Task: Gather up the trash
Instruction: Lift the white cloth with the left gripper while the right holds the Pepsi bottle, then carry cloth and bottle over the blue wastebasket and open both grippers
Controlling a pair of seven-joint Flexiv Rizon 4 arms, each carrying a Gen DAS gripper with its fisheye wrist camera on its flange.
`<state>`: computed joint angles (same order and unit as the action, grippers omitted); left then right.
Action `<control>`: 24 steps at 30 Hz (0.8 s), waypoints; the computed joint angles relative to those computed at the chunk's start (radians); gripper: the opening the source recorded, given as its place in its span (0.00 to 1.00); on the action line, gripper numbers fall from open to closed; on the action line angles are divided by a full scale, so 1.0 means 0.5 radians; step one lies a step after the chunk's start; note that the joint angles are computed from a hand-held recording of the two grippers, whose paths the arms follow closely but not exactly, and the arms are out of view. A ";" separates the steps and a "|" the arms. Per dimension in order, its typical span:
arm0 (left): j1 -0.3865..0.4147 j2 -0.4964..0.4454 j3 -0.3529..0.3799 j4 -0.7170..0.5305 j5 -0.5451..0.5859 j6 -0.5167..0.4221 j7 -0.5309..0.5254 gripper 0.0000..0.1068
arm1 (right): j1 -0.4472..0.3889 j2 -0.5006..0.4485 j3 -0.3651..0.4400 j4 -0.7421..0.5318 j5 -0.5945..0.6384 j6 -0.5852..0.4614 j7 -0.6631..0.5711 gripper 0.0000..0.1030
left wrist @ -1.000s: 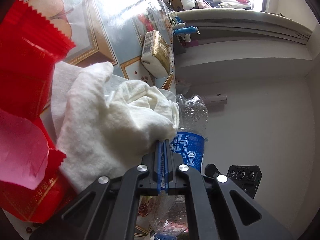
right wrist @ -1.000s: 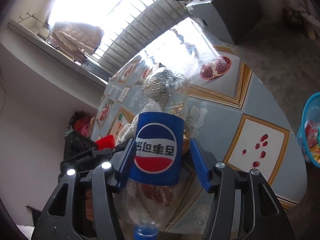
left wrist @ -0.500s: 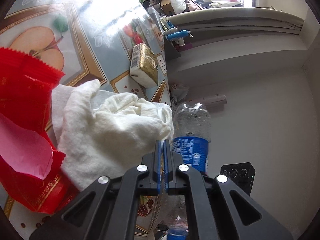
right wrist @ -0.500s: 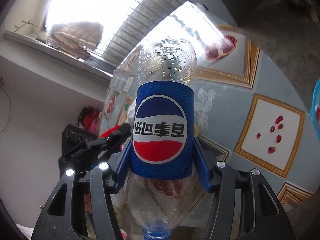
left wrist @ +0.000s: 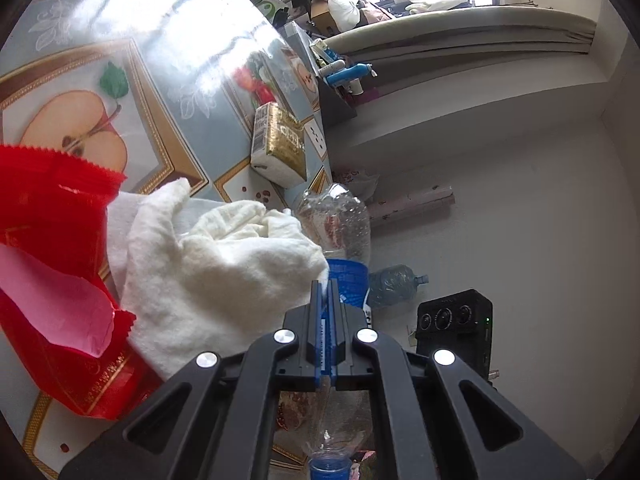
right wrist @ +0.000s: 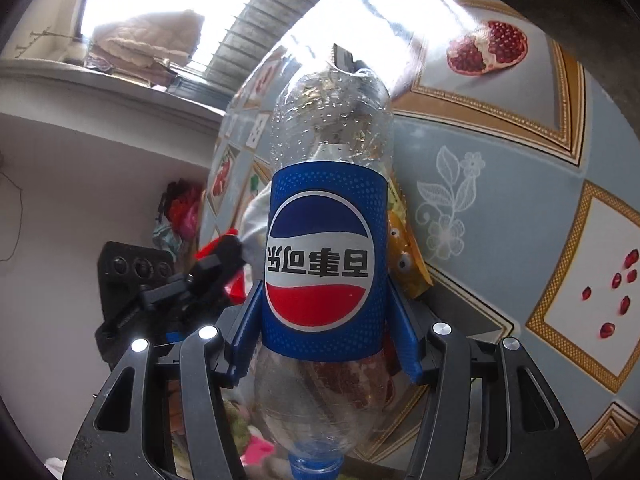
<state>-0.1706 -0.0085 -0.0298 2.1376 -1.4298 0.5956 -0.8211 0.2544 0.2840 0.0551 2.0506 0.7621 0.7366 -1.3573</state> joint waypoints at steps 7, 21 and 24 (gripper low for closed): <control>0.034 0.082 0.044 -0.051 -0.129 0.013 0.081 0.02 | -0.012 -0.018 0.000 -0.061 -0.105 -0.100 0.056 0.53; 0.053 0.314 0.123 -0.272 -0.320 0.113 0.265 0.02 | -0.006 0.097 -0.082 0.005 0.133 -0.053 -0.074 0.53; 0.029 0.330 0.119 -0.290 -0.232 0.141 0.223 0.02 | -0.008 0.213 -0.142 0.020 0.264 -0.034 -0.194 0.53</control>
<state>-0.1559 0.1566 0.0296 1.9926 -1.5457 0.6663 -0.7094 0.2507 0.3905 -0.0158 2.0607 0.8939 0.7196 -1.4543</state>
